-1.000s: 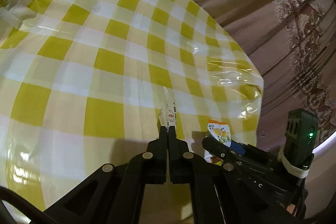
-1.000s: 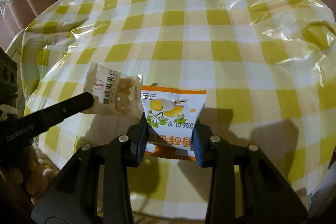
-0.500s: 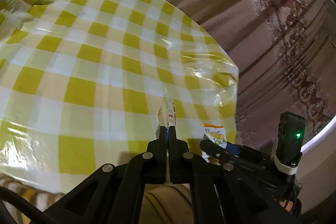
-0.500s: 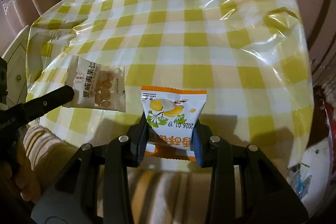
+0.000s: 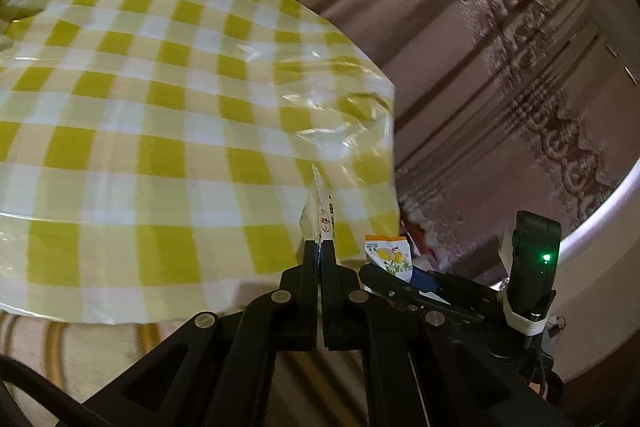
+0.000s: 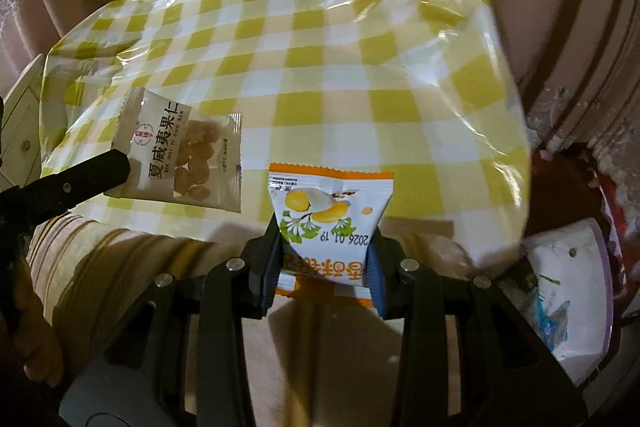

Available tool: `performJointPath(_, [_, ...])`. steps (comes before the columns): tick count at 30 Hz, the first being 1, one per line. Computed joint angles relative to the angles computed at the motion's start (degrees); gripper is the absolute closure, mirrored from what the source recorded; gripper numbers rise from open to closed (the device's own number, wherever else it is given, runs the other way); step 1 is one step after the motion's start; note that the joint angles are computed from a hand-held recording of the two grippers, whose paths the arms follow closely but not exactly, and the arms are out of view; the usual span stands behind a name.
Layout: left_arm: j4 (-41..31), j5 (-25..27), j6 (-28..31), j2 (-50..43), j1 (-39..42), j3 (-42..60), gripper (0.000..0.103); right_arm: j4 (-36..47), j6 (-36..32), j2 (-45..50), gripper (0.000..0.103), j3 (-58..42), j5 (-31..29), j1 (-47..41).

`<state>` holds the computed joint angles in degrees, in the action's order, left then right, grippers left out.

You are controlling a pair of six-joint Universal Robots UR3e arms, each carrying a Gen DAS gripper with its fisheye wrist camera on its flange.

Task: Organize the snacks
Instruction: 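Carry the nut bag and orange-topped pack over the white box and open both tools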

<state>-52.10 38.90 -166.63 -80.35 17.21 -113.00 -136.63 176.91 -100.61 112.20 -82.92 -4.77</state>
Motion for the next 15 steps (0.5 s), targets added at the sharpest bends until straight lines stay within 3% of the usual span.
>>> performJointPath(9, [4.9, 1.1, -6.5, -3.3, -12.0, 2.5, 0.102, 6.4, -6.8, -13.4, 0.062, 8.2, 3.4, -12.7])
performJointPath(15, [6.8, 3.3, -11.1, -8.8, -21.5, 7.4, 0.102, 16.7, -15.5, -25.9, 0.062, 12.1, 7.0, -27.6])
